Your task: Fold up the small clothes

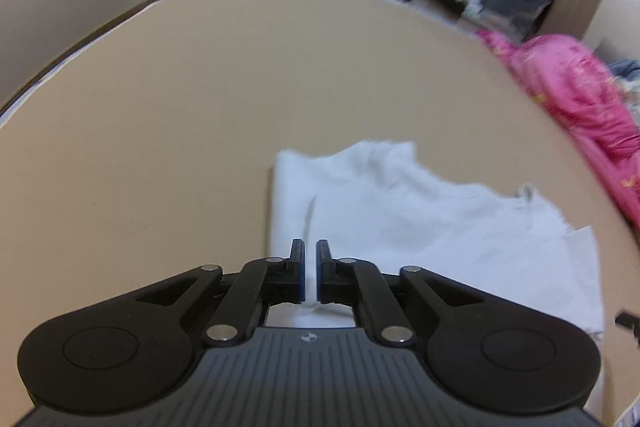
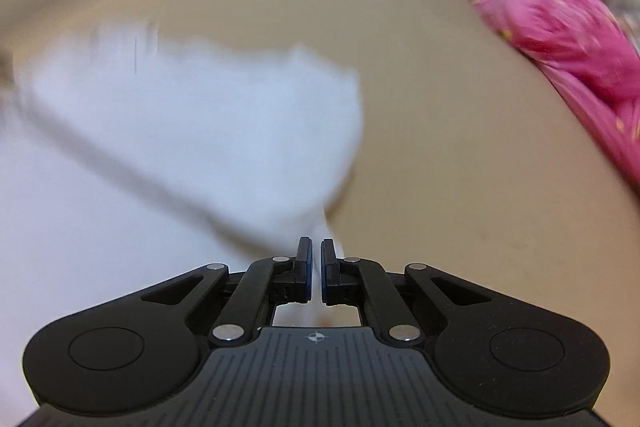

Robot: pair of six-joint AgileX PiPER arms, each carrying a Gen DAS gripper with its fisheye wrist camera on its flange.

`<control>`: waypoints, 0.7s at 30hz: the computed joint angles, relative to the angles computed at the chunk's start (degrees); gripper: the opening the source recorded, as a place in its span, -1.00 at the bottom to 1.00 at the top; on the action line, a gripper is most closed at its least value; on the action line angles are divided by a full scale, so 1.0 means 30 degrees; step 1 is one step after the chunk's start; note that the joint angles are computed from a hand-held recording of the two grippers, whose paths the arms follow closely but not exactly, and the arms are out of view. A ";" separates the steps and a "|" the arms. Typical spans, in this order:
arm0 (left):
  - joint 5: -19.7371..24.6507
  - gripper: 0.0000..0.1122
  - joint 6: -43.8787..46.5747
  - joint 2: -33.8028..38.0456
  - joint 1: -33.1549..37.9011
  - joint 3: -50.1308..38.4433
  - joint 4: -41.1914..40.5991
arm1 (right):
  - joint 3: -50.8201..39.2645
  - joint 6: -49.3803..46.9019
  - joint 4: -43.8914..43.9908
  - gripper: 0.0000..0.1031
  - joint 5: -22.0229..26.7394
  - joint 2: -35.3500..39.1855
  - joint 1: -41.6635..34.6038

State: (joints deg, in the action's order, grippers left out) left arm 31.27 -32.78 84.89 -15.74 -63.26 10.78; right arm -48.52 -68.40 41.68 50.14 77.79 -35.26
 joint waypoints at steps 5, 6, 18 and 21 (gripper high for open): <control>0.0666 -0.71 0.2343 0.2020 0.0545 -0.0851 -0.3044 | 0.0291 0.0934 0.2824 -0.37 -0.0234 0.1025 0.0555; 0.0879 -0.71 0.2471 0.2427 0.0489 -0.0962 -0.3015 | 0.0264 0.2253 0.1705 -0.37 -0.1175 0.1584 0.1535; 0.3845 -0.83 0.0149 0.0750 -0.0624 -0.1009 0.0956 | -0.0806 0.7067 -0.2022 -0.30 -0.3327 0.3428 0.3536; 0.2143 -0.82 -0.1972 0.0468 -0.0778 -0.0899 0.2915 | -0.1779 0.9745 -0.3546 -0.08 -0.3671 0.3986 0.3900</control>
State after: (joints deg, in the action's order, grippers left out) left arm 37.70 -38.70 86.30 -18.07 -65.96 19.53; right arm -53.86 -39.17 31.04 39.13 89.75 -23.56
